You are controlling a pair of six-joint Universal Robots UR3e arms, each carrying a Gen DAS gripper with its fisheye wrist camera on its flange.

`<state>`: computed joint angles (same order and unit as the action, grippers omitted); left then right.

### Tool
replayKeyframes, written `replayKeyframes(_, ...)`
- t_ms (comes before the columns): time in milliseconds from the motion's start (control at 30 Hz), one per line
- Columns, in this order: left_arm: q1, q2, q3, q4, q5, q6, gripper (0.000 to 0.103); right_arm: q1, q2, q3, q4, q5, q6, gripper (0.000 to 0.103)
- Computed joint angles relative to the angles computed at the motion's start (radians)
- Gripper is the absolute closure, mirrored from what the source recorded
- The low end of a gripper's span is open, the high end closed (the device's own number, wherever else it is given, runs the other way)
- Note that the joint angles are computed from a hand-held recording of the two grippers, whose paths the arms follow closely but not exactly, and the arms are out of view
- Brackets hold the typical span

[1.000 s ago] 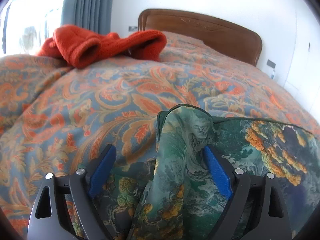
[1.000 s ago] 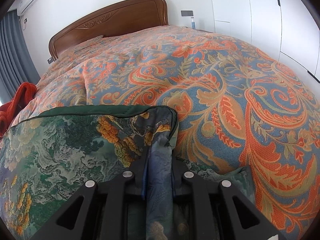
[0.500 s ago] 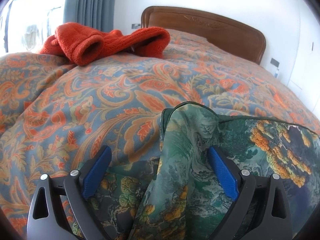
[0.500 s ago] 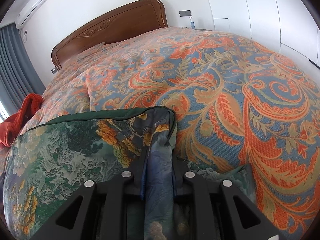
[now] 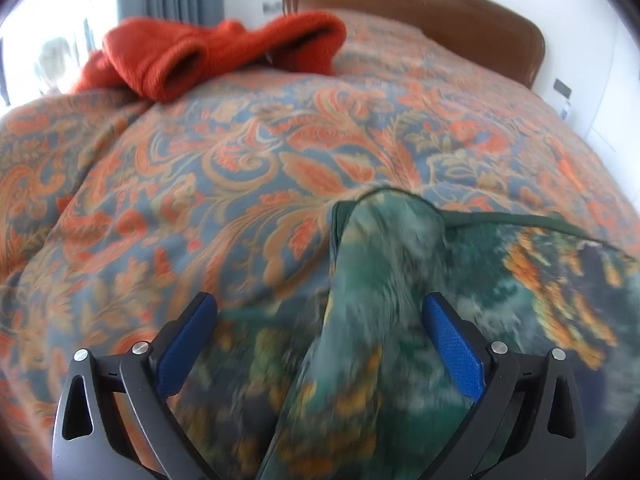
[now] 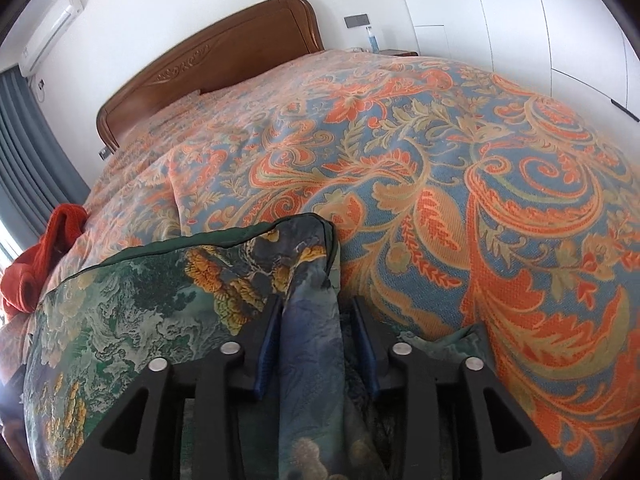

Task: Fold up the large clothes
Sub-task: 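Lift the hem with both tools and fold it over toward the collar, then open both tools and release the folded green jacket onto the bed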

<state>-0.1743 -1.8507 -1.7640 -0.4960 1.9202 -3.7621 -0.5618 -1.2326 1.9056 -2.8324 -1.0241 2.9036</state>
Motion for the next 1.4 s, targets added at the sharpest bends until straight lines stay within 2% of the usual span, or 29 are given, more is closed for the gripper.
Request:
replayKeyframes(67,0.023,0.114,-0.097,0.03,-0.052,0.0,0.001,0.005,-0.033,-0.035,0.073,-0.035,-0.007,0.043)
replayKeyframes(200,0.053,0.458,-0.414,0.166,-0.109,-0.006,0.001,-0.072,-0.221,0.046,0.101,0.04,-0.046,0.039)
replayKeyframes(300,0.029,0.615,-0.554,0.136,-0.068,-0.012,0.001,-0.161,-0.438,0.137,0.258,0.131,-0.196,0.034)
replayKeyframes(400,0.006,0.68,-0.64,0.071,-0.028,-0.007,0.001,-0.289,-0.707,0.249,0.572,0.251,-0.466,0.026)
replayKeyframes(433,-0.002,0.687,-0.663,0.063,-0.011,-0.011,0.001,-0.337,-0.804,0.286,0.722,0.273,-0.587,0.026)
replayKeyframes(500,-0.009,0.691,-0.708,0.042,0.014,-0.038,0.001,-0.379,-0.901,0.336,0.887,0.251,-0.721,0.026)
replayKeyframes(567,0.027,0.704,-0.744,0.054,-0.027,-0.036,0.001,-0.422,-0.982,0.431,0.916,0.215,-0.783,0.026)
replayKeyframes(633,0.057,0.713,-0.783,0.093,-0.064,-0.028,0.0,-0.526,-1.101,0.498,1.02,0.263,-0.886,0.026)
replayKeyframes(800,0.107,0.735,-0.835,0.143,-0.116,-0.019,0.0,-0.667,-1.281,0.471,1.281,0.306,-1.016,0.026)
replayKeyframes(867,0.151,0.774,-0.866,0.151,-0.167,-0.016,0.0,-0.651,-1.274,0.471,1.242,0.278,-0.999,0.026)
replayKeyframes(967,0.215,0.835,-0.878,0.091,-0.241,0.009,0.0,-0.616,-1.235,0.513,1.108,0.229,-0.934,0.025)
replayKeyframes(1067,0.208,0.817,-0.843,0.046,-0.238,0.025,0.0,-0.67,-1.226,0.55,1.122,0.239,-0.951,0.02)
replayKeyframes(1167,0.219,0.914,-0.807,-0.097,-0.261,0.03,0.001,-0.723,-1.175,0.545,1.177,0.243,-0.956,0.018)
replayKeyframes(1233,0.155,0.991,-0.792,-0.135,-0.207,-0.023,0.001,-0.767,-1.169,0.521,1.252,0.246,-0.971,0.018)
replayKeyframes(1267,0.075,0.978,-0.77,-0.118,-0.14,-0.059,0.001,-0.799,-1.186,0.505,1.315,0.248,-0.998,0.018)
replayKeyframes(1333,-0.12,0.874,-0.682,-0.08,0.012,-0.11,0.001,-0.902,-1.252,0.461,1.514,0.252,-1.117,0.018)
replayKeyframes(1400,-0.261,0.754,-0.574,-0.043,0.082,-0.104,0.001,-0.997,-1.29,0.414,1.691,0.244,-1.248,0.018)
